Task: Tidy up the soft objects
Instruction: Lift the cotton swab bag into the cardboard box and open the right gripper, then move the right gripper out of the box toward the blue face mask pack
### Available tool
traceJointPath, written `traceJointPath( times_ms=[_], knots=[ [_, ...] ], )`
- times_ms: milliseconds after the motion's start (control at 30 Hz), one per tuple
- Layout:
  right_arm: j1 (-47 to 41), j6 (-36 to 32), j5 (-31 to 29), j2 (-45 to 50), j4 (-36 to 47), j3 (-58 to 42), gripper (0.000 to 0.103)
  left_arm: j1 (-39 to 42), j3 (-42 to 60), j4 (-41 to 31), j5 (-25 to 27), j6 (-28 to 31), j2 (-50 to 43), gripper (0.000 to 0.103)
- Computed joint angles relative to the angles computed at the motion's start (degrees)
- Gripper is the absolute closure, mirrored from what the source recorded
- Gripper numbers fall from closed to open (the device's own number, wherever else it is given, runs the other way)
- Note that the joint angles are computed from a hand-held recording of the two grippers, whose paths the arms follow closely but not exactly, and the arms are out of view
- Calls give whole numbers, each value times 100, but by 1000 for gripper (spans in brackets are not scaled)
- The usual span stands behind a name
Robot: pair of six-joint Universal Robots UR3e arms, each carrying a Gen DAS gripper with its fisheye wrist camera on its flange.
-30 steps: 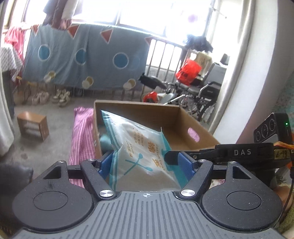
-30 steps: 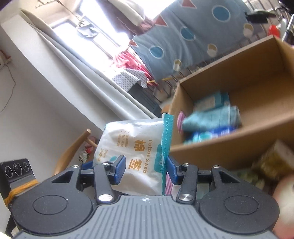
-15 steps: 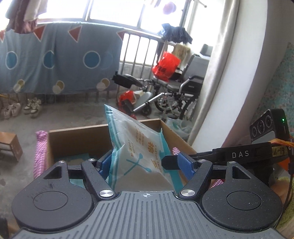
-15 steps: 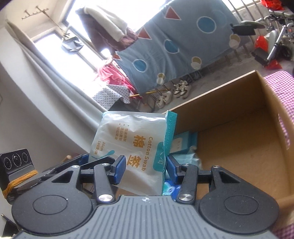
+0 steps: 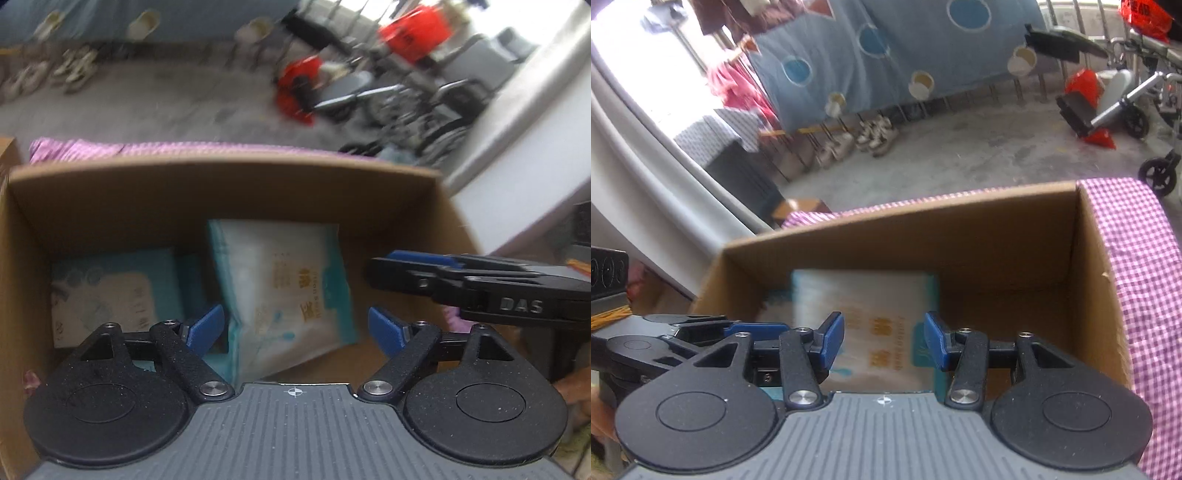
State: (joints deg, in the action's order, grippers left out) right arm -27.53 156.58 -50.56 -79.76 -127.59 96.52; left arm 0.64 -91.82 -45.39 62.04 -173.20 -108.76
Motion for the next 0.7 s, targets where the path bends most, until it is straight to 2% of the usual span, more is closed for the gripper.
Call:
traceJointPath(
  times_ms=[100,233,333,467,567,633,700],
  knots=[
    [245,97,-451,150,-357,84,52,46,-174,282,155,-53,-5,18],
    [229,49,-462,-136,-368,316,52,280,-435,287,-89,-47,424,17],
    [110,-42,-339,-407,-99,314,52,503,-886,335,-233,65,1086,17],
    [-170,-453,-30,-919,670,354,52,1046,-1529,93,-758,429,2253,12],
    [-460,-877,213,-1582,1286,557,52,1762,-2147,-478,-1376,910,3554,5],
    [-766,-1237,454,-2143,1838,701,51,2298,-2421,-1115,-1794,1274,4430,2],
    [-1157,-1749,749,-2733,2614,767,51,2941,-2458,-2189,-2234,1810,5240,1]
  ],
)
